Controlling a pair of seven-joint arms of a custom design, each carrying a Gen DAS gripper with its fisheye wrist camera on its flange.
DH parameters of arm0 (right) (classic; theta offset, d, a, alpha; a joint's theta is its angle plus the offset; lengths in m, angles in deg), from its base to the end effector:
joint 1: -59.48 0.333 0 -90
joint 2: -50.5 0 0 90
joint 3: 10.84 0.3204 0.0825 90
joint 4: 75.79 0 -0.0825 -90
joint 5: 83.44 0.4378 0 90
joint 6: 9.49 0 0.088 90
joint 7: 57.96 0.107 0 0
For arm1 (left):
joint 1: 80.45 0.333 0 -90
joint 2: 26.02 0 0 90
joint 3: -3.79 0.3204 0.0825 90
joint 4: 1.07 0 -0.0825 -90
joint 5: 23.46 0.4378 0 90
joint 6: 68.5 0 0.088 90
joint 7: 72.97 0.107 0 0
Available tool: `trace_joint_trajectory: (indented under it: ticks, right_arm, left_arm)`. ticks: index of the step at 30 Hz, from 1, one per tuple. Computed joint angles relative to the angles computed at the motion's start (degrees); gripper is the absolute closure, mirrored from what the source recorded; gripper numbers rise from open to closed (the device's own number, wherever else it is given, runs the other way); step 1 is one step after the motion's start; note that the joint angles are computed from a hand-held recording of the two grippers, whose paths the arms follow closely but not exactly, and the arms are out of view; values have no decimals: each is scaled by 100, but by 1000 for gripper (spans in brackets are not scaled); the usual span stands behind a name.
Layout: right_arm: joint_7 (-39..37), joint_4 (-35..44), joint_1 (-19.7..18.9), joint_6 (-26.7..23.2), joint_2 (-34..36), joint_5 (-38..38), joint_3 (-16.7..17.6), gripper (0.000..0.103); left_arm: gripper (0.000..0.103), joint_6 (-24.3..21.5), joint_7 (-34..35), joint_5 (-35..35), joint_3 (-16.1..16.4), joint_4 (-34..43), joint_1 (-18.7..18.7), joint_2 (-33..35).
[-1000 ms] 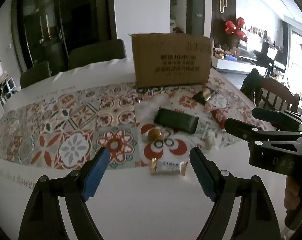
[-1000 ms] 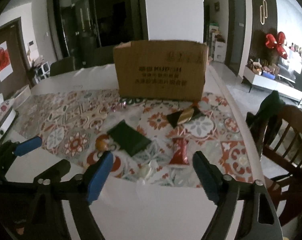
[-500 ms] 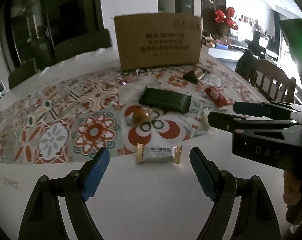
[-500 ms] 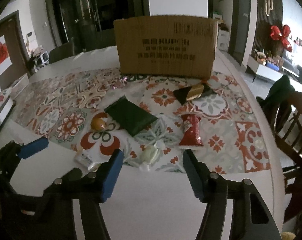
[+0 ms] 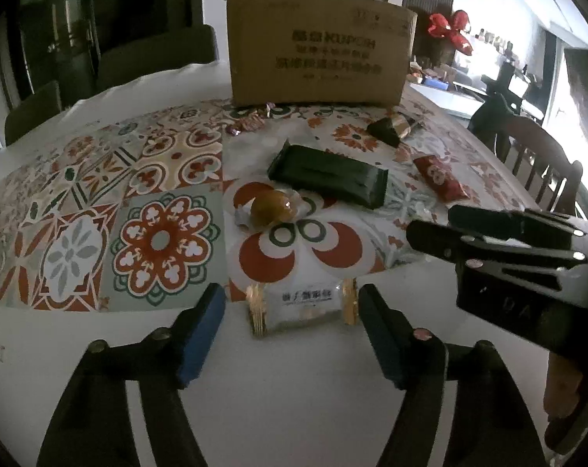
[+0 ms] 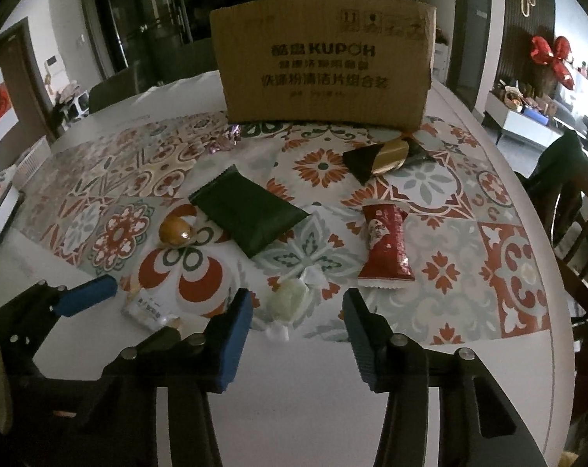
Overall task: Organize snacks
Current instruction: 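Grasp the small white packet with the left tool while the right tool grasps the pale green candy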
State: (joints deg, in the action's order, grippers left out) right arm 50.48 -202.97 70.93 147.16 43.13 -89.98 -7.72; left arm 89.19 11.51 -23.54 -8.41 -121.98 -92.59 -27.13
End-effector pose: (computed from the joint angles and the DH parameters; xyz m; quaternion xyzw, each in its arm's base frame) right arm 0.5756 0.1549 0.4820 -0.6785 0.6623 -0.1867 0.2573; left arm 0.5760 -0.2611 0.4783 -0.5504 0.7693 -0.2800 0.1639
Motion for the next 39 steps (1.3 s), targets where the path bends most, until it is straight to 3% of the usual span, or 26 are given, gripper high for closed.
trace_joint_trajectory:
  ticks: [7, 10, 15, 39]
  right_arm:
    - [94, 82, 4, -49, 111, -115, 25, 61]
    - [187, 113, -3, -74, 137, -260, 38, 63]
    - [527, 130, -46, -58, 170, -853, 97, 80]
    - [134, -159, -24, 327, -290, -280, 43, 81]
  left_arm:
    - [58, 47, -198, 145, 6, -24, 12, -22]
    - [61, 94, -160, -53, 20, -60, 15, -49]
    - [66, 128, -194, -123, 21, -80, 21, -64]
    - [67, 195, -745, 312, -20, -152, 55, -464]
